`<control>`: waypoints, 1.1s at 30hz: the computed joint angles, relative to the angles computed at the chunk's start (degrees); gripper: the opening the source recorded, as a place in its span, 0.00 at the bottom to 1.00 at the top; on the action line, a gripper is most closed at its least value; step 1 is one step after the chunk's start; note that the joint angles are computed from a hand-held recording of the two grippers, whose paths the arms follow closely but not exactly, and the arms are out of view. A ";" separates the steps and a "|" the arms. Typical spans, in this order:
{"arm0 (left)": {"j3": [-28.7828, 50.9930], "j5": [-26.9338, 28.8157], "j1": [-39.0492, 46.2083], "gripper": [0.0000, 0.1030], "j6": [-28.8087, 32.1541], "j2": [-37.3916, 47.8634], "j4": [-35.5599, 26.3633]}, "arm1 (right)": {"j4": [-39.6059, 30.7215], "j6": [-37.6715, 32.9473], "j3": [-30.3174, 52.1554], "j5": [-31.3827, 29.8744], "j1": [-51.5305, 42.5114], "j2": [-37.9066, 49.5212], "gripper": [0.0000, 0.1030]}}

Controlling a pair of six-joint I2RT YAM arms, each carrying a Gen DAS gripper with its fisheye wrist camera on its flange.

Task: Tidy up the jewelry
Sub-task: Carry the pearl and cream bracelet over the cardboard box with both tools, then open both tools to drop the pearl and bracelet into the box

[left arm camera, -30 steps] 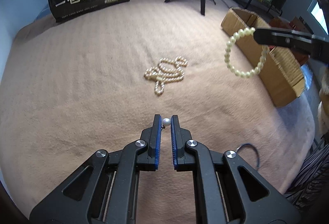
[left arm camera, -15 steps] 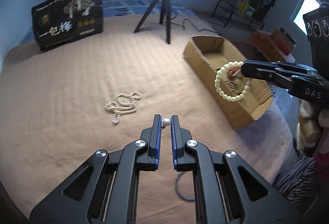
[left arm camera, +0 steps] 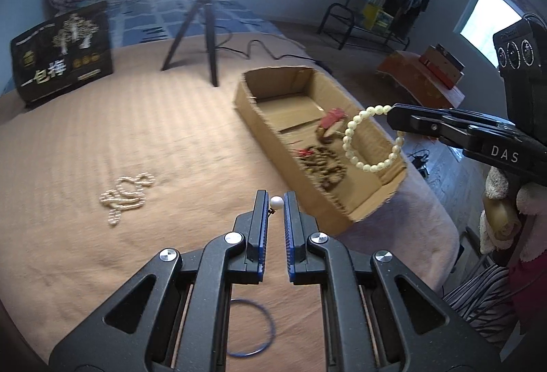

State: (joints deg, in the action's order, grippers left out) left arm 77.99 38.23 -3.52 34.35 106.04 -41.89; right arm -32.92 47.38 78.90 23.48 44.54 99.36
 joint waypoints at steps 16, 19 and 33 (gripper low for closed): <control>-7.78 -2.39 -11.65 0.07 -7.07 -4.56 8.25 | 0.81 6.37 -11.40 -1.51 -3.90 -6.96 0.06; -8.53 -3.57 -12.99 0.07 -7.91 -4.60 9.31 | 0.24 6.70 -11.73 -1.46 -4.61 -6.75 0.06; -8.42 -5.32 -15.25 0.07 -9.58 -3.08 10.09 | -0.83 8.28 -12.12 -2.55 -7.55 -5.22 0.06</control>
State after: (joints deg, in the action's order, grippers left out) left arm 69.58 32.91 -18.77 24.78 102.97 -31.80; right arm -33.76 55.67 66.78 20.93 36.99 94.14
